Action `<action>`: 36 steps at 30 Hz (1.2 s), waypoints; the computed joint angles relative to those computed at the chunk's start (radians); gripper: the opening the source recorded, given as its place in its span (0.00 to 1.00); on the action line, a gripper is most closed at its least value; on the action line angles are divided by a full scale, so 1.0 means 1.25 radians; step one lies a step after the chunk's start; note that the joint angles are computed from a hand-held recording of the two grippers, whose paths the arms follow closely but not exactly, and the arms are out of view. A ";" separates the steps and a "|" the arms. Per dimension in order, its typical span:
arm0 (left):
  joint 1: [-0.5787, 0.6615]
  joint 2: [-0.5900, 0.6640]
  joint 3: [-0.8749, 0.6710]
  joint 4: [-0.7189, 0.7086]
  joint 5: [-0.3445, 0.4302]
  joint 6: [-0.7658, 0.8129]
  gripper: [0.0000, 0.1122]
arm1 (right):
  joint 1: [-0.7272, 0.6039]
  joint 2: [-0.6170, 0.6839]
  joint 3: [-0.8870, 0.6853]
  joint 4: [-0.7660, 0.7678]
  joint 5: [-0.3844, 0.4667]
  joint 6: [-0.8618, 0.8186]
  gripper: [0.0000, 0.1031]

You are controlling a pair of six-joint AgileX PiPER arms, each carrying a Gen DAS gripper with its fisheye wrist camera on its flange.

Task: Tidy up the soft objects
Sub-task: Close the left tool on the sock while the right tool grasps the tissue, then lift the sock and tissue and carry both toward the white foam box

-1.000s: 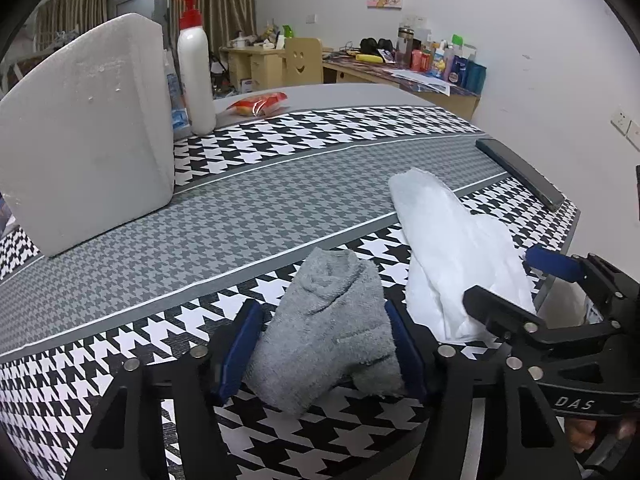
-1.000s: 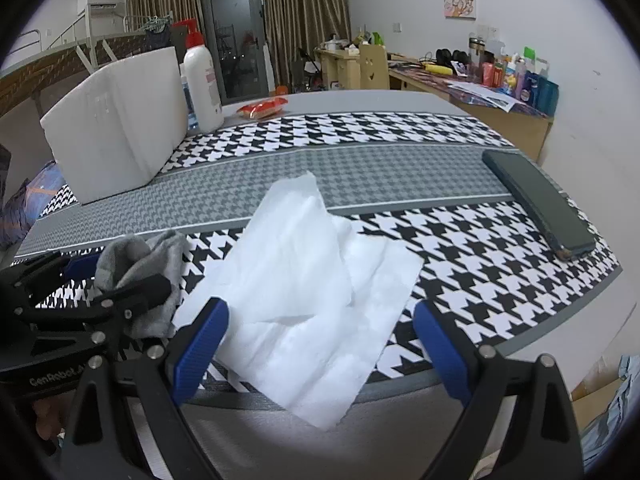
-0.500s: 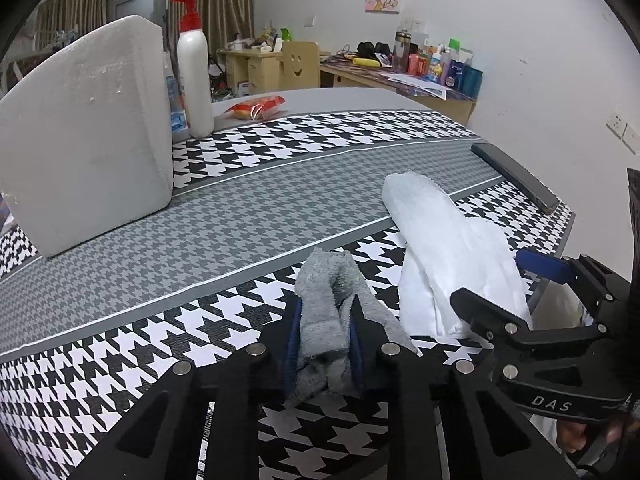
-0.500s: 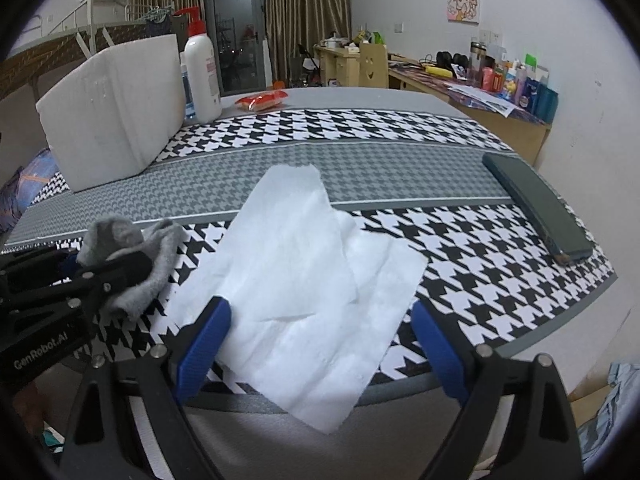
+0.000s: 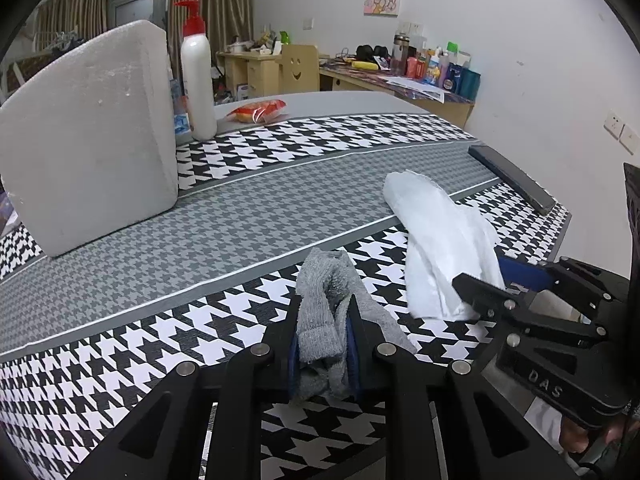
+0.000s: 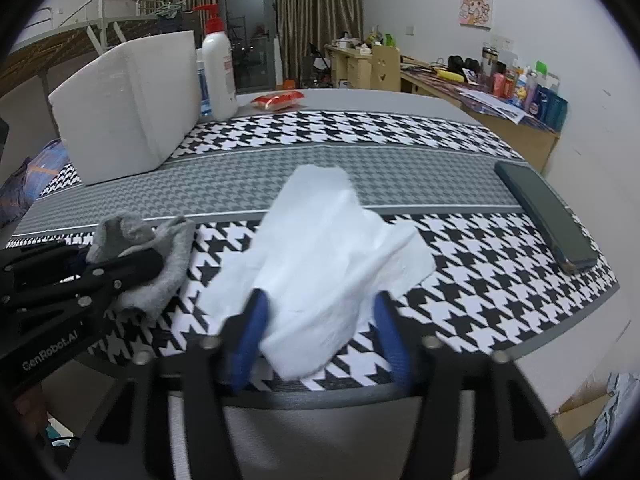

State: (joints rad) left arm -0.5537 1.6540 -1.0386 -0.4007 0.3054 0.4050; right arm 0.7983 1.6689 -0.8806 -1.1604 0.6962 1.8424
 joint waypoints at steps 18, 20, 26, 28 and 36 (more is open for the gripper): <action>0.028 -0.063 0.040 -0.085 -0.016 0.096 0.17 | 0.046 -0.026 -0.023 -0.007 0.049 -0.015 0.08; 0.031 -0.072 0.043 -0.090 -0.018 0.101 0.17 | 0.051 -0.030 -0.022 -0.011 0.056 -0.011 0.08; 0.034 -0.094 0.048 -0.084 -0.022 0.100 0.17 | 0.064 -0.044 -0.025 -0.022 0.076 -0.006 0.08; 0.035 -0.101 0.050 -0.085 -0.023 0.101 0.17 | 0.069 -0.047 -0.027 -0.026 0.084 -0.007 0.08; 0.038 -0.132 0.054 -0.086 -0.031 0.114 0.17 | 0.084 -0.063 -0.031 -0.044 0.112 -0.002 0.08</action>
